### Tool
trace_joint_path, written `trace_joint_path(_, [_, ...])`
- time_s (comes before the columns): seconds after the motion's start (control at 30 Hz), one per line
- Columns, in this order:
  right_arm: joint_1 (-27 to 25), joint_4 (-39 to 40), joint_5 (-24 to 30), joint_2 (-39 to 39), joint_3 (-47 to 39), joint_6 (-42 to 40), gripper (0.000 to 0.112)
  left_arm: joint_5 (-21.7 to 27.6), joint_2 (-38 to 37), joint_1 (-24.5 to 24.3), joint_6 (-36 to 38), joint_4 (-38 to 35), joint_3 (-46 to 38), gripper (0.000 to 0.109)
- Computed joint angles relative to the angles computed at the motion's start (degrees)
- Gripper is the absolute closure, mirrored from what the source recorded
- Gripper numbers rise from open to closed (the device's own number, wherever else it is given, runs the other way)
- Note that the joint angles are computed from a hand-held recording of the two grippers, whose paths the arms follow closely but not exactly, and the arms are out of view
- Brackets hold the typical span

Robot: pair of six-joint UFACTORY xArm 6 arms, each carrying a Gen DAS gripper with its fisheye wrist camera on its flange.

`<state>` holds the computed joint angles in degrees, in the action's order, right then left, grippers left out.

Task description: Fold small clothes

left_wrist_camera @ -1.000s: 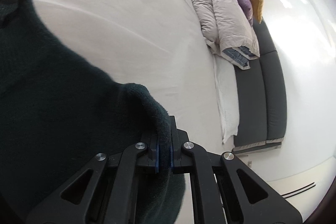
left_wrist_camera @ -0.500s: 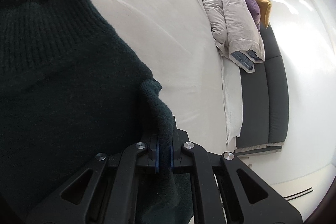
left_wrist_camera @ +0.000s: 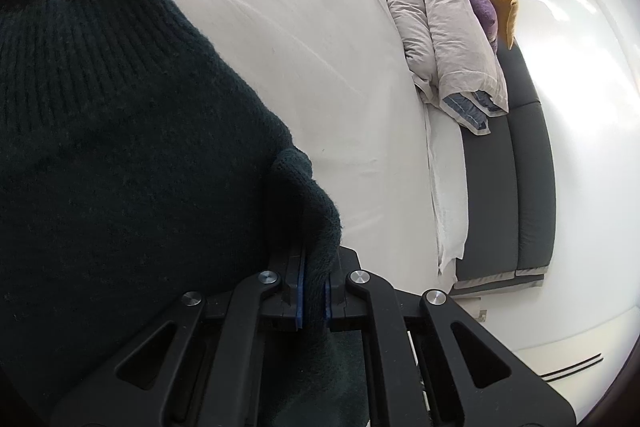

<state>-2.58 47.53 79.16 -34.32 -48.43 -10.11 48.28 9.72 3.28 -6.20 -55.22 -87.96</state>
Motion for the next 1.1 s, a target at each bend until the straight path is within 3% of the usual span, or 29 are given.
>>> trace_joint_path(0.07, [-0.76,6.45,-2.21,0.82,2.34,1.03,0.080,0.18,0.18,0.01,-0.34,0.34,-0.30,0.103])
trace_joint_path(0.13, [-0.27,9.82,-4.84,1.43,3.69,0.50,0.089,0.16,0.27,-0.06,-0.46,0.55,-0.40,0.103])
trace_joint_path(0.23, [2.62,8.26,-8.82,0.36,4.04,0.31,0.099,0.23,0.44,-0.05,-0.52,0.49,-0.61,0.103])
trace_joint_path(0.37, [7.99,-1.77,-16.84,-3.90,1.46,-0.32,0.100,0.44,0.91,0.08,-1.22,-0.33,-1.07,0.103])
trace_joint_path(0.53, [18.56,-20.84,-27.98,-10.57,-4.56,-4.64,0.101,-0.12,1.36,0.00,-1.47,-1.65,-1.15,0.103])
trace_joint_path(0.63, [25.33,-32.75,-31.37,-13.99,-6.51,-7.02,0.101,-0.17,1.71,0.03,-1.05,-2.81,-1.31,0.103])
trace_joint_path(0.73, [32.92,-41.59,-29.78,-18.53,-4.30,-9.31,0.102,0.09,1.87,0.49,0.30,-5.78,-0.88,0.103])
trace_joint_path(0.9, [53.24,-64.61,-22.26,-25.47,7.69,-7.25,0.102,0.78,1.78,0.90,1.86,-7.37,-0.45,0.103])
trace_joint_path(1.0, [60.66,-69.39,-18.92,-28.46,12.97,-9.15,0.102,1.37,1.65,1.31,2.47,-8.09,-0.16,0.103])
trace_joint_path(1.1, [63.27,-68.51,-16.61,-28.06,13.23,-11.85,0.102,1.08,1.55,1.32,2.28,-8.14,-0.01,0.103])
